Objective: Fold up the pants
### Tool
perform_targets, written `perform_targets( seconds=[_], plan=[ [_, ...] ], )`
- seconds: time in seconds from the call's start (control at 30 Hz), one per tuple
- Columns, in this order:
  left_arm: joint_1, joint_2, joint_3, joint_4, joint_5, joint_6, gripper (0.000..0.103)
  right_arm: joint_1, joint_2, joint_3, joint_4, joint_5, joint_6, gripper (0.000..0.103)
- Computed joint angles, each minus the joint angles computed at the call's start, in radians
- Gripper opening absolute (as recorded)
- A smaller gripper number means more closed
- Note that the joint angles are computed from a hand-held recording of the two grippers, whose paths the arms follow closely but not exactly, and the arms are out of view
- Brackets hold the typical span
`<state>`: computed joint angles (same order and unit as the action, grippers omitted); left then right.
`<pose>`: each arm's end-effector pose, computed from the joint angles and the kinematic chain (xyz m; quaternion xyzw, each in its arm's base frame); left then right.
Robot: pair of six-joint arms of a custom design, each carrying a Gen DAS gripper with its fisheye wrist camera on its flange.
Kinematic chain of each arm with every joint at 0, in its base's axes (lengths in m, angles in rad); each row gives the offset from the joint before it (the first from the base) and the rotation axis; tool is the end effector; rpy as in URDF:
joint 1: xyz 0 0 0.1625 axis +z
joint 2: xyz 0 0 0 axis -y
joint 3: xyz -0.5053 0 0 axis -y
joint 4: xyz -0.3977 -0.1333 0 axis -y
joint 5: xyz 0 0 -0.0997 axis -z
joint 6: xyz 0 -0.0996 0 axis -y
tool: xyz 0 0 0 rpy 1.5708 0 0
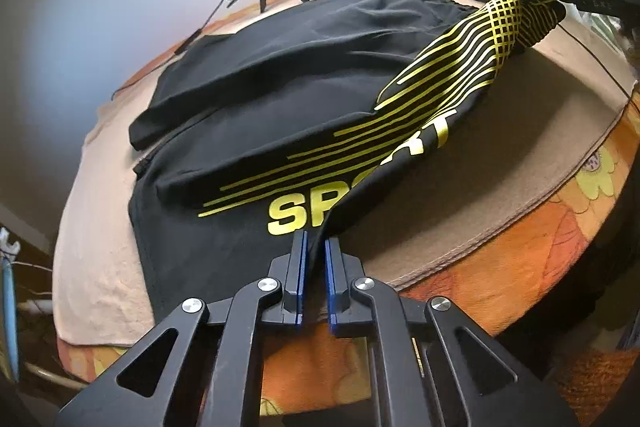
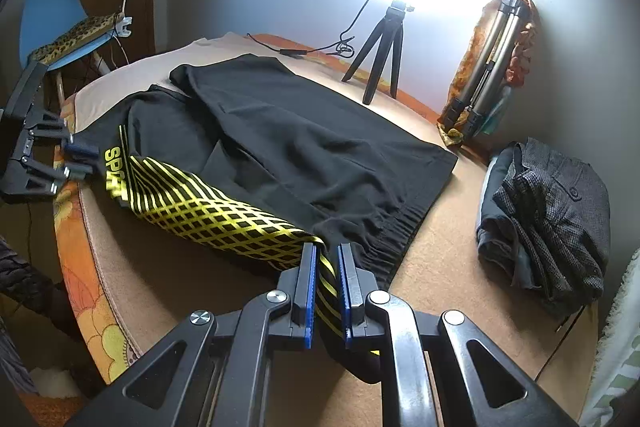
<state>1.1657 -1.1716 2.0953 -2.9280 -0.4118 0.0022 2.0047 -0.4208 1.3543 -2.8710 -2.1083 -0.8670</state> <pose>-0.0078 -0.5879 0.3165 0.0499 0.8241 -0.2833 0.4880 0.4201 -0.7109 0.0052 0.5355 -0.7837 0.1156 0.2927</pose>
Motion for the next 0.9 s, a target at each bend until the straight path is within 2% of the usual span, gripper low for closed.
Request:
perform_targets(
  seconds=[0.13, 0.3, 0.47, 0.57, 0.8, 0.9],
  plan=[
    [-0.006, 0.000, 0.013, -0.091, 0.050, 0.016, 0.002, 0.000, -0.007, 0.016, -0.003, 0.004, -0.003, 0.008],
    [-0.035, 0.016, 0.023, -0.431, 0.124, 0.209, 0.001, 0.007, -0.027, 0.065, -0.020, 0.020, -0.026, 0.008],
    [-0.048, 0.034, -0.013, -0.615, 0.125, 0.374, 0.001, 0.022, -0.028, 0.111, -0.120, 0.009, -0.095, 0.004],
    [-0.050, 0.048, -0.050, -0.704, 0.115, 0.464, 0.001, 0.029, -0.027, 0.108, -0.176, 0.019, -0.101, 0.001],
    [-0.053, 0.081, -0.163, -0.942, 0.093, 0.734, 0.001, 0.047, -0.026, 0.050, -0.175, 0.072, -0.059, 0.000],
    [-0.050, 0.086, -0.213, -0.983, 0.075, 0.815, 0.000, 0.059, -0.009, 0.012, -0.191, 0.076, -0.096, 0.000]
  ],
)
